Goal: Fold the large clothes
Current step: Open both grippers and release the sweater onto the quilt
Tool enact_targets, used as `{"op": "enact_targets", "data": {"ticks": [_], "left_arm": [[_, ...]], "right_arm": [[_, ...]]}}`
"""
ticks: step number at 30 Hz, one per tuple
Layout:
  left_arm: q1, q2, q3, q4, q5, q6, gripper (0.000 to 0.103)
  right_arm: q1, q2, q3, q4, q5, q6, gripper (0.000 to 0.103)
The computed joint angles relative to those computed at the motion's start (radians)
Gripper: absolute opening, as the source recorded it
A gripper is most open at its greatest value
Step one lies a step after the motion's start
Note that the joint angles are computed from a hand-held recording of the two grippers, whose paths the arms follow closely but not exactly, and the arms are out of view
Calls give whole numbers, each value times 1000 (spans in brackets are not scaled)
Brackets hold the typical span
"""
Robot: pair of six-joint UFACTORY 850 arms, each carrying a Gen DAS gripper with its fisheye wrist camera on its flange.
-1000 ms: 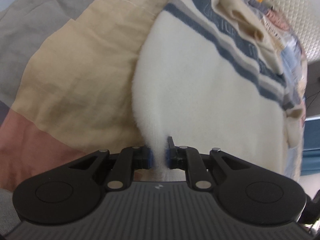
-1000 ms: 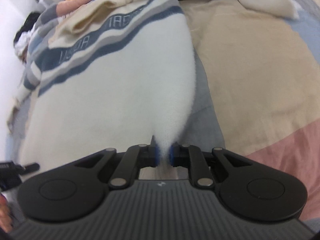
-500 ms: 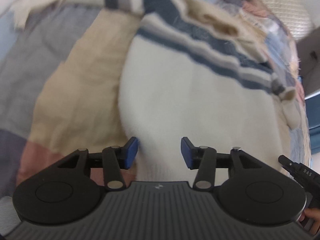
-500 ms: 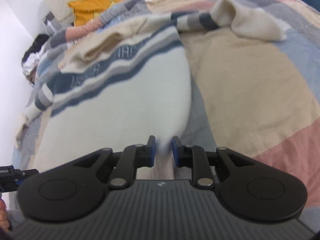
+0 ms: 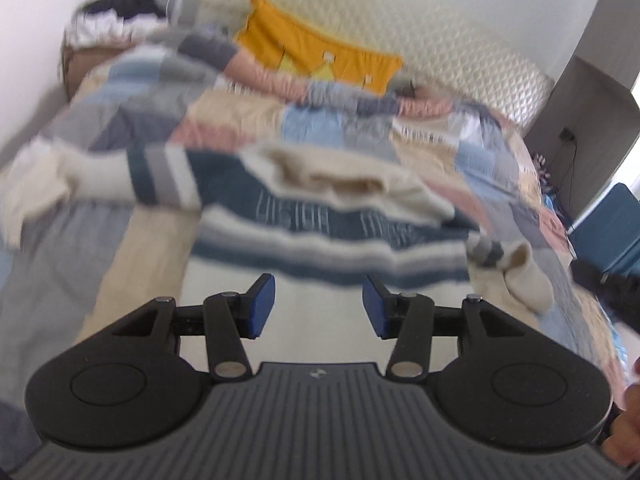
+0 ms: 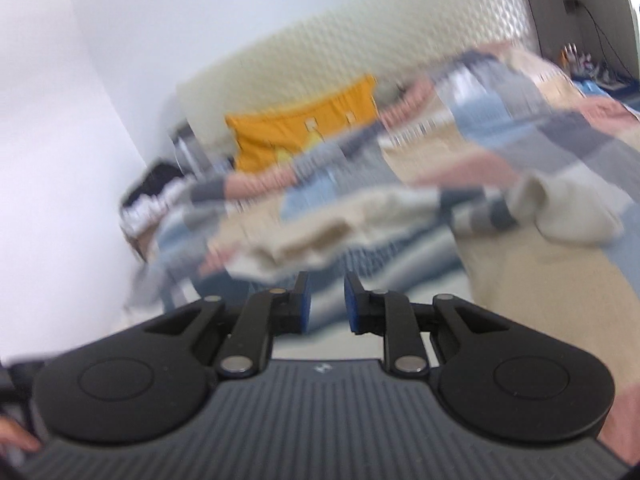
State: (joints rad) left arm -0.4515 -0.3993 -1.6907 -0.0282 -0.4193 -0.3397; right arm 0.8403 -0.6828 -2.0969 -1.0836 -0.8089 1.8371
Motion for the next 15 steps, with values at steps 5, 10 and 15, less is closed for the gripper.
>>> {"op": "enact_targets", "data": {"ticks": [5,10,15], "left_arm": [[-9,-59,-65,54,8,-67,54],[-16,-134,-122,52,-31,-33,54],[-34,-274,-276,91,-116,-17,54]], "right_arm": [[-36,-79,-128,-65,6,17,22],[-59,-95,-75,-84,51,1,22],[-88,-133,-44,24,39,-92,22]]}}
